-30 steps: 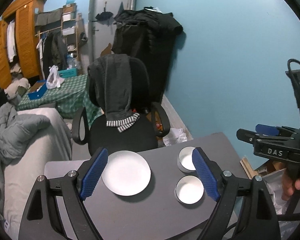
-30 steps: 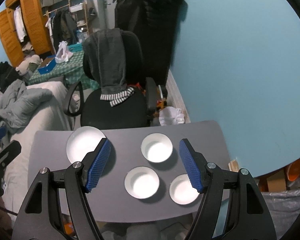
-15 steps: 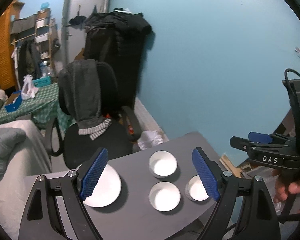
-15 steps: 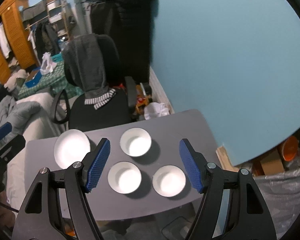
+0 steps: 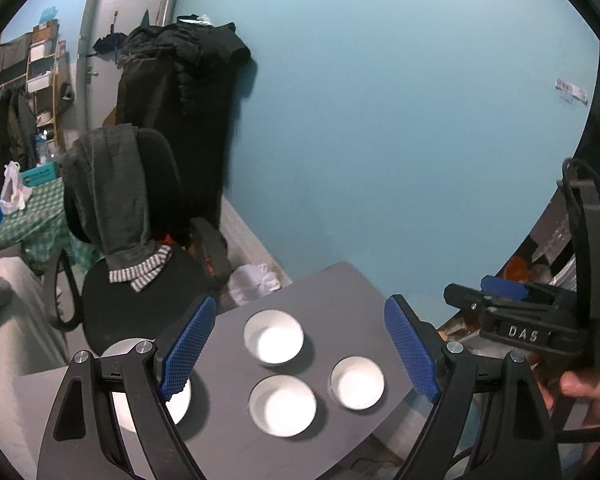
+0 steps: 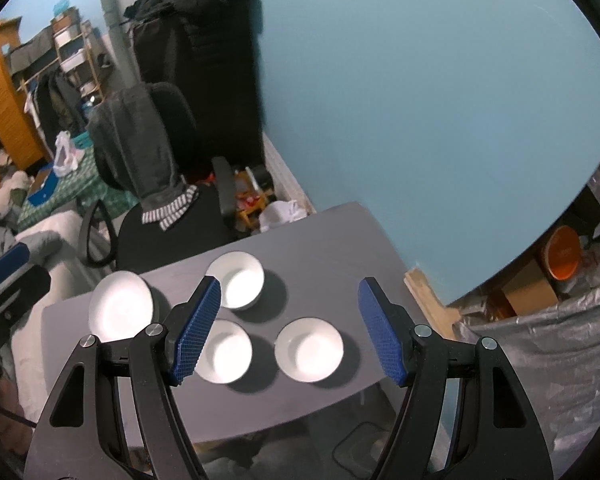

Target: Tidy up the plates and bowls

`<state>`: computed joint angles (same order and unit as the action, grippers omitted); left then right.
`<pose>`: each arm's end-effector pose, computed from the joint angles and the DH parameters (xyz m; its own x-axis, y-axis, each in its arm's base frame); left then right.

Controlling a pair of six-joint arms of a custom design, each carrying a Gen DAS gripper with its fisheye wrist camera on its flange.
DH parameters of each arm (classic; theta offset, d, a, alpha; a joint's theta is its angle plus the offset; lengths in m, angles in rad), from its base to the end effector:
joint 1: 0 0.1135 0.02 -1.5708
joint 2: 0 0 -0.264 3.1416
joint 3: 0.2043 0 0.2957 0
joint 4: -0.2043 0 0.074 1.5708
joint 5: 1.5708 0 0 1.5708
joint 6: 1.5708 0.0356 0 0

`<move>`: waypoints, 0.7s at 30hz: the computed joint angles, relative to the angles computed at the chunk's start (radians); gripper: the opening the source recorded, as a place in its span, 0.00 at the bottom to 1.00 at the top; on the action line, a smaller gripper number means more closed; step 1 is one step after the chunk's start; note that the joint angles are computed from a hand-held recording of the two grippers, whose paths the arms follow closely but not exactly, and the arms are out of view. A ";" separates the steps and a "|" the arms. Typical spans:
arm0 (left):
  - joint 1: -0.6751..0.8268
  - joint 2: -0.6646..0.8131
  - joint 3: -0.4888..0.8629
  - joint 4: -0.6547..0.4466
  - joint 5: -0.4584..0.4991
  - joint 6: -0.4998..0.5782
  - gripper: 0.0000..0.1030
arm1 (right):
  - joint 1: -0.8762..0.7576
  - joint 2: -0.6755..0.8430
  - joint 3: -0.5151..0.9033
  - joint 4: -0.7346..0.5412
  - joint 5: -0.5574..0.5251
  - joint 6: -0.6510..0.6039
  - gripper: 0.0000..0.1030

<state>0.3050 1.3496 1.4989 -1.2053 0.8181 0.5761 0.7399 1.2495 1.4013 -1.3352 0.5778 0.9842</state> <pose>0.2824 0.0617 0.3879 -0.6213 0.1948 -0.7590 0.5676 0.7797 -0.2645 0.2000 0.1562 0.3710 -0.7219 0.2856 -0.6303 0.3412 0.9393 0.0347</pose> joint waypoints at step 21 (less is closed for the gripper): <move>-0.038 0.127 0.031 -0.039 0.006 -0.020 0.85 | -0.069 0.014 -0.070 0.120 -0.051 -0.081 0.68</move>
<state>0.2669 1.4770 1.5299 -1.2445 0.8237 0.5559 0.6707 1.2636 1.3313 -1.2149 0.5265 0.9033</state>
